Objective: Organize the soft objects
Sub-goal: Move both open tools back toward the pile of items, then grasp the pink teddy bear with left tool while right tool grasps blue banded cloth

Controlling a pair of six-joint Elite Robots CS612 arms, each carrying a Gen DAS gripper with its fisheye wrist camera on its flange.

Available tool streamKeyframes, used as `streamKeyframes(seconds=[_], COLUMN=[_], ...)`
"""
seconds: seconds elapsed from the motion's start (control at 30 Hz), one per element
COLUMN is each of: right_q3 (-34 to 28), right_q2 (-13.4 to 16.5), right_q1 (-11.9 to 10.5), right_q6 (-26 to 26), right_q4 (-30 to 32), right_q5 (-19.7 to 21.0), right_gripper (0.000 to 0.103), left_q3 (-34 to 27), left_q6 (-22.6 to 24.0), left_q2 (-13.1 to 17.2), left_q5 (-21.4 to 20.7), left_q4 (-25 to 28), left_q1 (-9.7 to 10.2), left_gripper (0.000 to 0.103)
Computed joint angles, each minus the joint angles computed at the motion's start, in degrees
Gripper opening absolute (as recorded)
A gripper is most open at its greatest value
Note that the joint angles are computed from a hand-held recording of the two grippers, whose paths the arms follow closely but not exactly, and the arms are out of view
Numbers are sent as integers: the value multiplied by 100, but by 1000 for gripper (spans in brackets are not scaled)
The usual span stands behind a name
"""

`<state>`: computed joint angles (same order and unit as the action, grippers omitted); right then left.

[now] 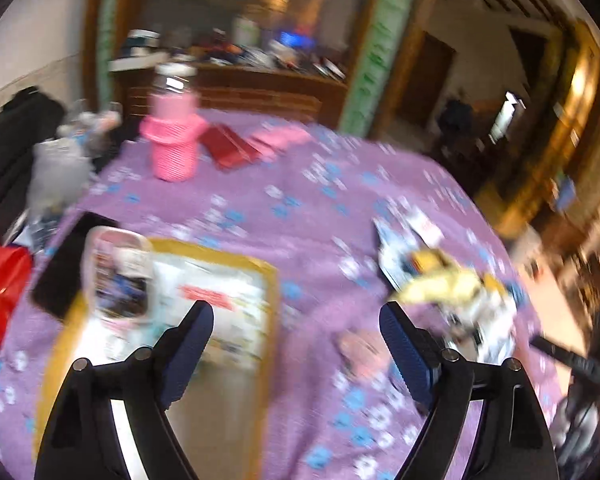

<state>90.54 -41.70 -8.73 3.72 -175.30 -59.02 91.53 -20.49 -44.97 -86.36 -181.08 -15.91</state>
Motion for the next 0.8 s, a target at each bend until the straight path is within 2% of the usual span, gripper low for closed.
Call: streamKeyframes(seconds=[0.1,0.23,0.43,0.57,0.8], right_q3=[-2,-38,-195,-421,-1092], right_q2=[-4,11,71,163,406], right_q1=[-10,-41,-72,-150,-209], right_q6=[-57,-31,-75,95,26], right_q4=[36,63,195,288,948], right_q5=[-30,-58,-63,-35,-206], right_gripper=[64,64,64,64,65], left_q3=[-171,-343,-588,-678,-797], left_q6=[195,152,144,101,175], left_q2=[135,290,491,581,704], left_q5=[-168,-303,-48,-78,51], left_q4=[372,689,1104,1275,1341], left_q1=[-120,-221,-343,-350,-378], left_gripper=[88,88,88,88,88])
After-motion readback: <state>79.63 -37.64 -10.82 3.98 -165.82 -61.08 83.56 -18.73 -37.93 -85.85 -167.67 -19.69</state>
